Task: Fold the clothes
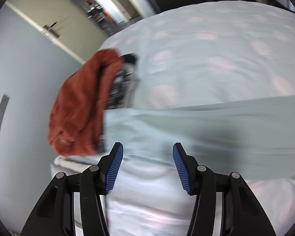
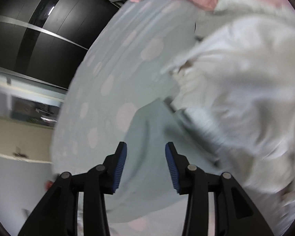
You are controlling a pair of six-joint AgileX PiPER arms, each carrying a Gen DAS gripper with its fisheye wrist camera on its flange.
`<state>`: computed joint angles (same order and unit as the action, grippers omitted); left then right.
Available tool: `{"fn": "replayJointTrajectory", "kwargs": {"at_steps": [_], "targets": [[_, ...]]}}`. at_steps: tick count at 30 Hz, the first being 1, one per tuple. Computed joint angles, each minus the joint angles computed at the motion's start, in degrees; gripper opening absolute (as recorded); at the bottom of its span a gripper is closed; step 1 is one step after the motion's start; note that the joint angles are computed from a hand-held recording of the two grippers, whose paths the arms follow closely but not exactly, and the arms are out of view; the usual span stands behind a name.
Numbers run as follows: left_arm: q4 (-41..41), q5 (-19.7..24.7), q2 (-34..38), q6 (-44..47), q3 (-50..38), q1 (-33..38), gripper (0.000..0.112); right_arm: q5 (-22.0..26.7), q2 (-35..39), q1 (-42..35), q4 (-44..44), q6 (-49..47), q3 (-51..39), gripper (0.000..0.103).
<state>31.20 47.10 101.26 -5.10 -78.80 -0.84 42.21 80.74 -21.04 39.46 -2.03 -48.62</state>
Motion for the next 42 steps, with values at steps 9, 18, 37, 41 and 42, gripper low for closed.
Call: {"fn": "replayJointTrajectory", "kwargs": {"at_steps": [9, 18, 37, 41, 42], "targets": [[-0.1, 3.0, -2.7, -8.5, 4.5, -19.4, 0.054, -3.9, 0.4, -3.6, 2.6, -19.7, 5.9, 0.038], [3.9, 5.1, 1.4, -12.9, 4.0, -29.6, 0.054, 3.7, 11.1, -7.3, 8.8, -36.0, 2.3, 0.021], [5.2, 6.4, -0.3, -14.4, 9.1, -29.6, 0.055, 16.2, 9.4, -21.5, 8.9, -44.6, 7.1, 0.005], [6.4, 5.6, -1.7, -14.2, 11.2, -28.1, 0.055, 11.3, 11.5, -19.9, 9.6, -44.3, 8.9, 0.006], [5.6, 4.6, -2.3, -13.1, 11.7, -27.3, 0.055, 10.1, 11.7, -19.3, 9.6, -43.9, 9.2, 0.009]]}}
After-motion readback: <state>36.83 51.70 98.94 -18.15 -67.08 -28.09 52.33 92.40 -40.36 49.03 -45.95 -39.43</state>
